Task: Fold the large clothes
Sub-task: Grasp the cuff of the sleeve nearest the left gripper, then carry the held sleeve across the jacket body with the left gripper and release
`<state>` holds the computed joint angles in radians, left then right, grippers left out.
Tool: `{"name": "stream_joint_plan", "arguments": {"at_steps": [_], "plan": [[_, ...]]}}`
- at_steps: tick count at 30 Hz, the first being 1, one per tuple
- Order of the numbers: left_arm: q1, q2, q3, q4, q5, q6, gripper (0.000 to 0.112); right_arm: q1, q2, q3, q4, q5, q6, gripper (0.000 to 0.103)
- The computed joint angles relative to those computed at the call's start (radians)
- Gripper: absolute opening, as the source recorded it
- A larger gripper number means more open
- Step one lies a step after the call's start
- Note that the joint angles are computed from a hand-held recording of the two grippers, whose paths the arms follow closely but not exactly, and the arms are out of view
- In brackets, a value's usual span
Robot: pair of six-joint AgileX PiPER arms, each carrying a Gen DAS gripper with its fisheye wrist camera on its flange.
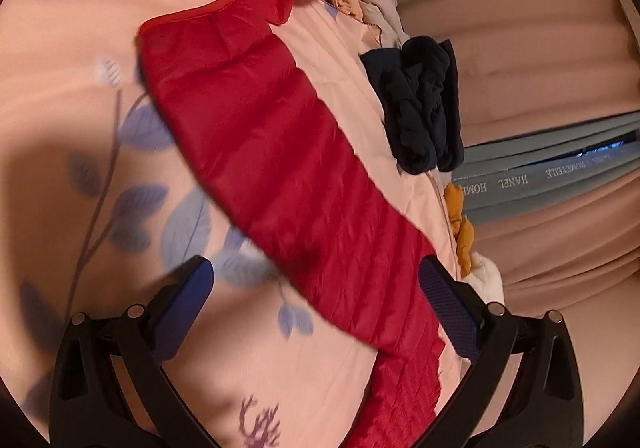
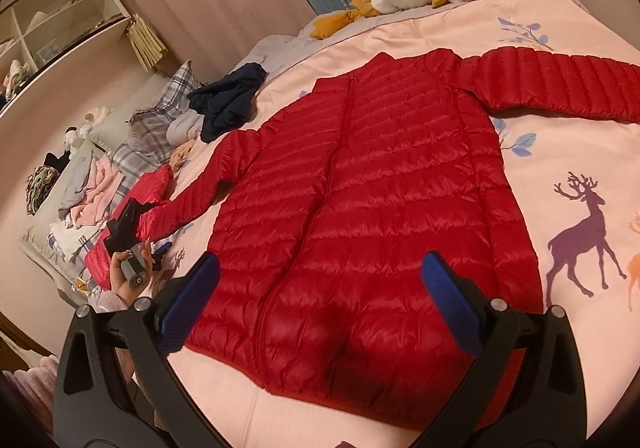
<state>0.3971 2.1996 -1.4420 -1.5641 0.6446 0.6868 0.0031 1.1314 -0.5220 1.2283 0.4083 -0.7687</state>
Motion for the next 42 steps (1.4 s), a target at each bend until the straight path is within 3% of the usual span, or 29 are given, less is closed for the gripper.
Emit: {"name": "stream_joint_plan", "arguments": {"at_steps": [4,8,16,19,20,23,25,27,30,34,39,42], "plan": [[0.009,0.049,-0.067,-0.051,0.004,0.002,0.102,0.012,0.046,-0.019,0.042,-0.015,-0.045,0.101],[0.006,0.076,-0.115,-0.071,-0.039,-0.017,0.102,0.037,0.075,-0.035,0.008,-0.051,-0.007,0.101],[-0.013,0.095,-0.186,0.032,-0.125,-0.174,0.102,0.056,0.139,-0.058,0.049,-0.08,-0.029,0.101],[-0.02,0.086,-0.184,0.075,-0.145,-0.221,0.099,0.065,0.155,-0.072,-0.002,-0.09,0.029,0.101],[-0.028,0.082,-0.188,0.137,-0.167,-0.284,0.096,0.07,0.159,-0.076,-0.018,-0.095,0.046,0.101],[-0.041,0.084,-0.208,0.284,-0.187,-0.408,0.074,0.078,0.154,-0.073,-0.061,-0.111,0.096,0.101],[-0.037,0.096,-0.224,0.34,-0.172,-0.451,0.049,0.081,0.149,-0.071,-0.105,-0.117,0.148,0.101],[-0.031,0.11,-0.24,0.399,-0.152,-0.499,0.031,0.087,0.146,-0.075,-0.156,-0.125,0.203,0.101],[-0.024,0.11,-0.227,0.41,-0.148,-0.481,0.018,0.109,0.129,-0.077,-0.273,-0.141,0.325,0.101],[-0.039,0.085,-0.215,0.506,-0.169,-0.503,0.009,0.136,0.126,-0.088,-0.372,-0.151,0.431,0.101],[-0.074,0.042,-0.213,0.648,-0.211,-0.558,0.006,0.187,0.123,-0.103,-0.574,-0.168,0.632,0.101],[-0.096,0.001,-0.196,0.71,-0.239,-0.555,0.006,0.195,0.123,-0.108,-0.589,-0.166,0.649,0.101]]}}
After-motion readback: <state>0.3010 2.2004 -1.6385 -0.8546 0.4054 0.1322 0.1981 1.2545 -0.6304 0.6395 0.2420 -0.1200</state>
